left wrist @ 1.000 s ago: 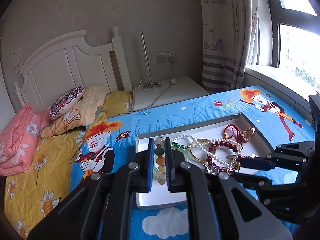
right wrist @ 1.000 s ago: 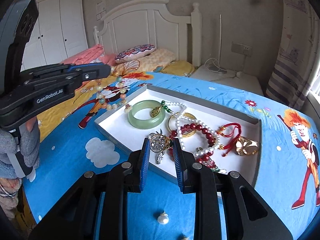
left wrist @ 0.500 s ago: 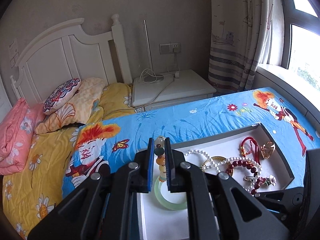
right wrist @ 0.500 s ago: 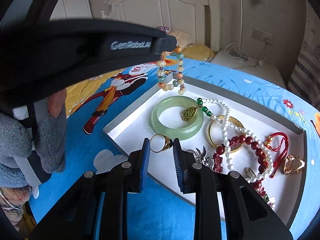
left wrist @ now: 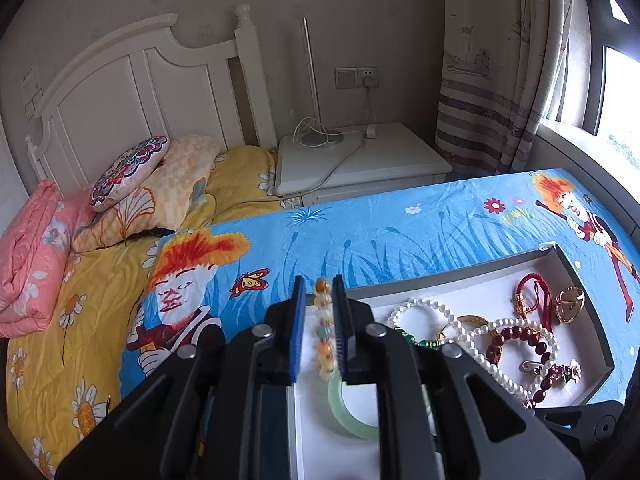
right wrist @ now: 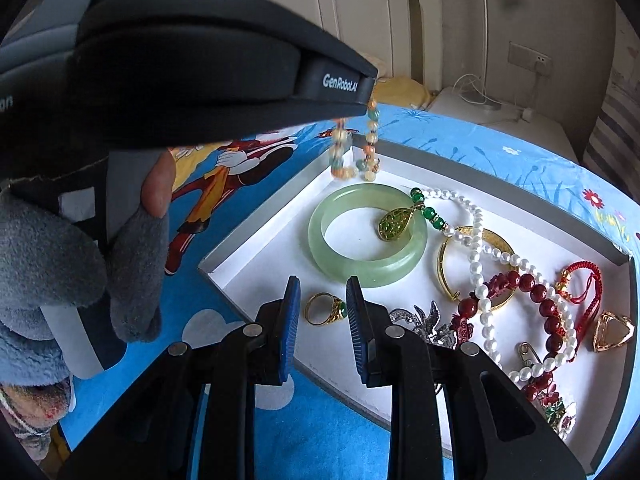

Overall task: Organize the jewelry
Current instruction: 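Carry the bead bracelet into the tray with the left tool while the right tool carries the ring there, then grasp a pearl earring with the right tool while the left tool grasps the other pearl earring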

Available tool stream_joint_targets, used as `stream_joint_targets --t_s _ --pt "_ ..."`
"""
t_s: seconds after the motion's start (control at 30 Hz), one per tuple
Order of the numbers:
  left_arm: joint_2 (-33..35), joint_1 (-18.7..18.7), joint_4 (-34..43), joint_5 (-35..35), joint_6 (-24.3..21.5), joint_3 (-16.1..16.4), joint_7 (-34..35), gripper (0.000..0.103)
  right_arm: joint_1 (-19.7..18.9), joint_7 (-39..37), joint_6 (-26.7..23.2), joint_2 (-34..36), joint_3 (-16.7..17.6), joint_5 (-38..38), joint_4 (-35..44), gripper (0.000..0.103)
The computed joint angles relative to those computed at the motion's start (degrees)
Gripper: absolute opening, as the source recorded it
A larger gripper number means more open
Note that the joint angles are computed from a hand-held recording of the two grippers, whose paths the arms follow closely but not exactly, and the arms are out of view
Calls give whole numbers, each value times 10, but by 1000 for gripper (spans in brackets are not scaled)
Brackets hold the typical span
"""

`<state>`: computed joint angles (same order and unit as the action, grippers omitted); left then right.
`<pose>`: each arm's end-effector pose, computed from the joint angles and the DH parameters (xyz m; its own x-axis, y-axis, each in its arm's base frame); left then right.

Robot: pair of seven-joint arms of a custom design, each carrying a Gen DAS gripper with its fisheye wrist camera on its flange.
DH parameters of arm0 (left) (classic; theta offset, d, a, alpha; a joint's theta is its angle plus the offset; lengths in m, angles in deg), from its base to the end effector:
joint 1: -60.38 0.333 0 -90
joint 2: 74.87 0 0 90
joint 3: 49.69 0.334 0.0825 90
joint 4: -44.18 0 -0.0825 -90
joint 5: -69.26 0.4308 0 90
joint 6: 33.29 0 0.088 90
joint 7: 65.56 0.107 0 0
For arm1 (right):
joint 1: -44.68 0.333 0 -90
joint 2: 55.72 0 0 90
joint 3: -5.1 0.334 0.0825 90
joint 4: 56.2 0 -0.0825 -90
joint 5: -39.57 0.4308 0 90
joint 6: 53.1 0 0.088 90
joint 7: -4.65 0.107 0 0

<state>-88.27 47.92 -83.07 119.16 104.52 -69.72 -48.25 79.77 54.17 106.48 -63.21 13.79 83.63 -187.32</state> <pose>0.4681 -0.3030 0.5106 0.1906 -0.9746 -0.1179 -0.6683 -0.0408 -0.7428 0.4319 0.3729 0.4592 0.7720 -0.6087 -0.1829 -0.5575 -0.5103 -0.6548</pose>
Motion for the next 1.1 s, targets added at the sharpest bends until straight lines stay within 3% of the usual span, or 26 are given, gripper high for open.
stream_joint_targets --t_s 0.07,0.2,0.27,0.37,0.53,0.6,0.7,0.87,1.1 --pt "-6 2 -5 13 1 -3 -13 52 0 -6 -8 -3 -5 13 2 38" --pt "-22 1 -13 18 -1 -8 -23 67 1 -45 -10 -31 -17 55 -9 47" --pt "-31 2 -17 25 -9 -14 -32 82 2 -62 -7 -51 -27 73 -20 48" --pt "-52 5 -27 48 -24 -28 -59 96 2 -84 -5 -80 -47 102 -33 57" --pt "-99 -2 -60 63 -26 -45 -101 100 3 -129 5 -131 -82 144 -65 71" --pt "-125 -5 -79 60 -27 -55 -119 100 18 -180 23 -164 -103 188 -90 85" --pt "-165 -11 -107 60 -44 -83 -155 100 40 -265 49 -213 -131 256 -131 87" --pt "-219 -44 -163 3 -26 -103 -192 100 -9 -184 49 -276 -119 189 -206 87" --pt "-222 -73 -210 -76 39 -120 -222 100 -19 -94 28 -309 -138 91 -270 87"
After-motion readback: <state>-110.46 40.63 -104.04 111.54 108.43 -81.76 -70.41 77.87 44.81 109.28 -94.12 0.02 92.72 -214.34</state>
